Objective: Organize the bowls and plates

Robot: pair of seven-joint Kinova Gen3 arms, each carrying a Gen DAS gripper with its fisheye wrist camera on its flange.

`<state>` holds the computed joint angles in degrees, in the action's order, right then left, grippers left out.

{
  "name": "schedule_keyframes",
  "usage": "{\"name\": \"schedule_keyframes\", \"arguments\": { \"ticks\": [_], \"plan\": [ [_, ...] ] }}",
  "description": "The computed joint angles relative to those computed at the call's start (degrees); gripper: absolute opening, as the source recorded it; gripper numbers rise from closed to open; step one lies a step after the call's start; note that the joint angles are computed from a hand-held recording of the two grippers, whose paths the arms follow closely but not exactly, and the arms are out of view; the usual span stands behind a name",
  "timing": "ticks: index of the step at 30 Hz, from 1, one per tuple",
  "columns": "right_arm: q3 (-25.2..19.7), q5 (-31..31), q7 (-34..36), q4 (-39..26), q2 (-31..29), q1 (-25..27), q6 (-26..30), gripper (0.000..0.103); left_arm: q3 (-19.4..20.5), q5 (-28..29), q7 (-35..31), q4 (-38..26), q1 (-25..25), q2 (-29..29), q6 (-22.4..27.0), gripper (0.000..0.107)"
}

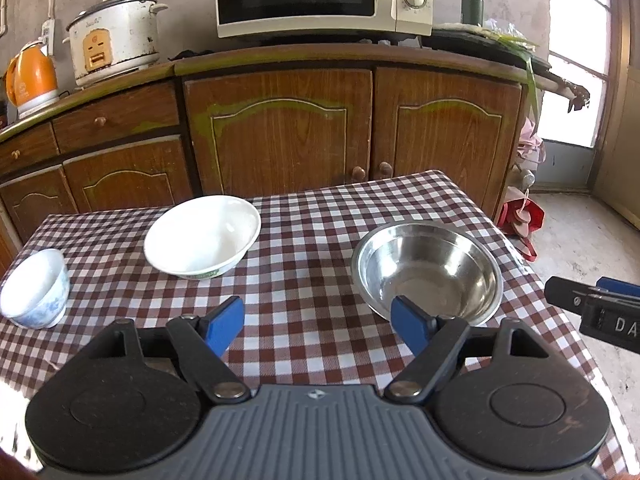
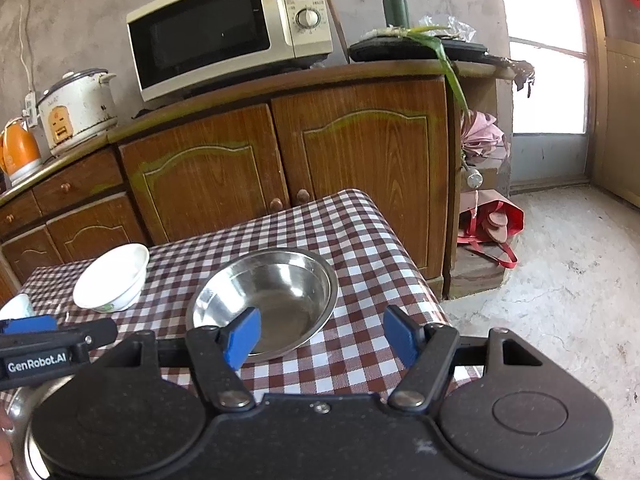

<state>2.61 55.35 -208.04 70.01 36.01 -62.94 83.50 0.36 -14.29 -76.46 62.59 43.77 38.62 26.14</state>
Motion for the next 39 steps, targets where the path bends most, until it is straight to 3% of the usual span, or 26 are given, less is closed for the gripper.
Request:
{"name": "schedule_keyframes", "arguments": {
  "ticks": [17, 39],
  "plan": [
    [0.47, -0.74, 0.06, 4.08, 0.2, 5.06, -6.69, 0.081, 2.06, 2.94, -3.14, -14.18, -1.24, 9.32, 7.09, 0.083],
    [2.41, -1.84, 1.54, 6.46, 1.59, 11.1, -17.69, 0.081, 1.33, 6.45, -8.58, -34.82, -0.75, 21.69, 16.71, 0.087]
  ]
}}
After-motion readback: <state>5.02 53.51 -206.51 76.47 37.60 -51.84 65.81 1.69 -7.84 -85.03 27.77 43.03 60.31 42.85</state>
